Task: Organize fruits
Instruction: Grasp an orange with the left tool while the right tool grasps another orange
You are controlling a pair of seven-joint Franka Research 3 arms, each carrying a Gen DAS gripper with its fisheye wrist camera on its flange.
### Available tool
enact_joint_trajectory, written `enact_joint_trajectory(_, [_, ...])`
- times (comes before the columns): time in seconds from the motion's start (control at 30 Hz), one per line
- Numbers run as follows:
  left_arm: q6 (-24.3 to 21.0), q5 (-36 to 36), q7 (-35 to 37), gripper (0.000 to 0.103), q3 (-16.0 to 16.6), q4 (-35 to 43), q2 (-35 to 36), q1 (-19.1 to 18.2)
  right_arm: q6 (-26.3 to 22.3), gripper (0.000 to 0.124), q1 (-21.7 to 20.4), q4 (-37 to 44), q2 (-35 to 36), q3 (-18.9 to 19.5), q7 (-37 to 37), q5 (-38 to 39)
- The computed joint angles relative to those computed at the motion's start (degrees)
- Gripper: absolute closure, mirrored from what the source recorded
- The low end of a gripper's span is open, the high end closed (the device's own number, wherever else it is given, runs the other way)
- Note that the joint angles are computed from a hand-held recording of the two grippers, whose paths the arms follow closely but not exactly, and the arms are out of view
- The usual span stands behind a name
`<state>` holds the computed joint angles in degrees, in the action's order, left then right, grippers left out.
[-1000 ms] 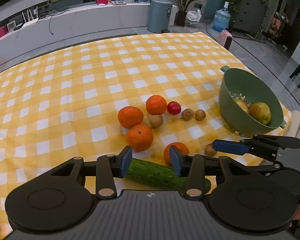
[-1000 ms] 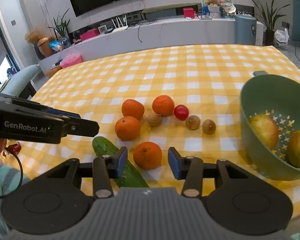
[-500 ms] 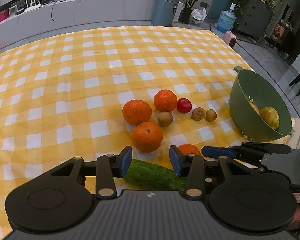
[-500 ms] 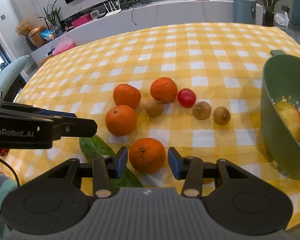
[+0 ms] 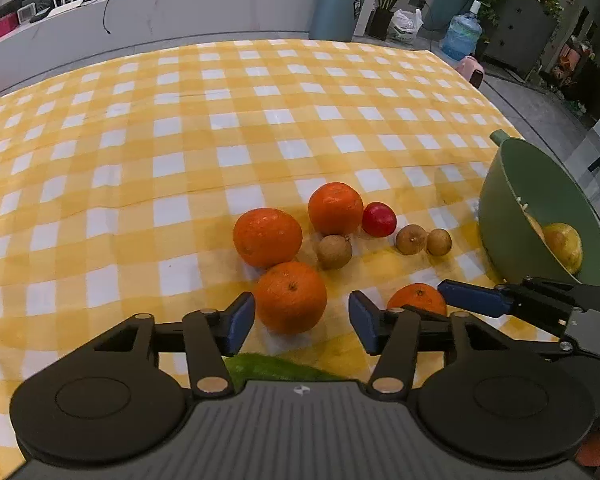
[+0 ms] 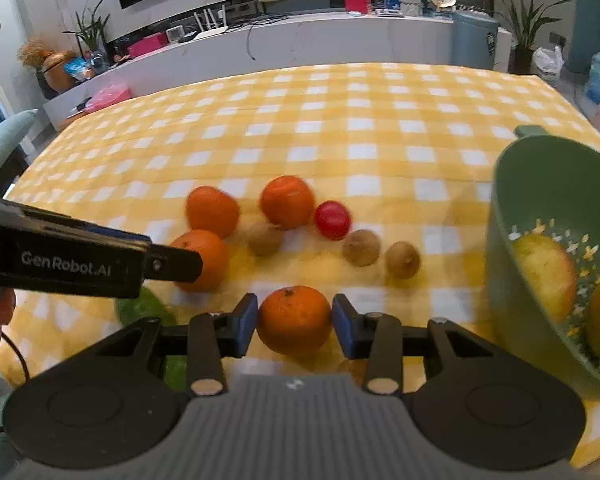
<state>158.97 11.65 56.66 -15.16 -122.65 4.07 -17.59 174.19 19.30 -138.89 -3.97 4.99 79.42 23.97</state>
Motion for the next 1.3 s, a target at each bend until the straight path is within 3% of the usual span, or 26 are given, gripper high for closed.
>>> enact_joint_trajectory(0.3, [-1.7,6.0,-4.1,0.036,0.6,2.1,2.4,-0.8,0.2,0.085,0.5,0.6,0.5,-0.4,-4.4,3.0])
enact_joint_trajectory(0.53, [-3.9,6.9,-5.5,0.047,0.6,3.0,3.2,-0.9,-1.8,0.084,-0.3,0.3,0.0,-0.1,-2.3,0.8])
enact_joint_trajectory(0.6, [-2.7,5.5,-5.0,0.05,0.4,2.3,2.9,-0.6,-1.7,0.084,-0.4,0.1,0.0,0.0,-1.9,0.2])
enact_joint_trajectory(0.87, [-3.9,7.5,-7.0,0.052,0.6,2.6,2.8,-1.2,-3.7,0.08,-0.7,-0.6,-1.2,0.0,-1.4,-1.6])
enact_joint_trajectory(1.2, [-5.2,10.4,-9.7,0.053,0.1,1.4,-1.1,-1.9,-1.4,0.083,-0.4,-1.7,-1.3,0.0,-1.6,-2.2])
enact_joint_trajectory(1.3, [-6.0,11.2,-10.5,0.053,-0.4,1.2,-2.7,-2.2,-0.7,0.083,1.2,-2.2,-2.4,-1.0,-5.4,1.7])
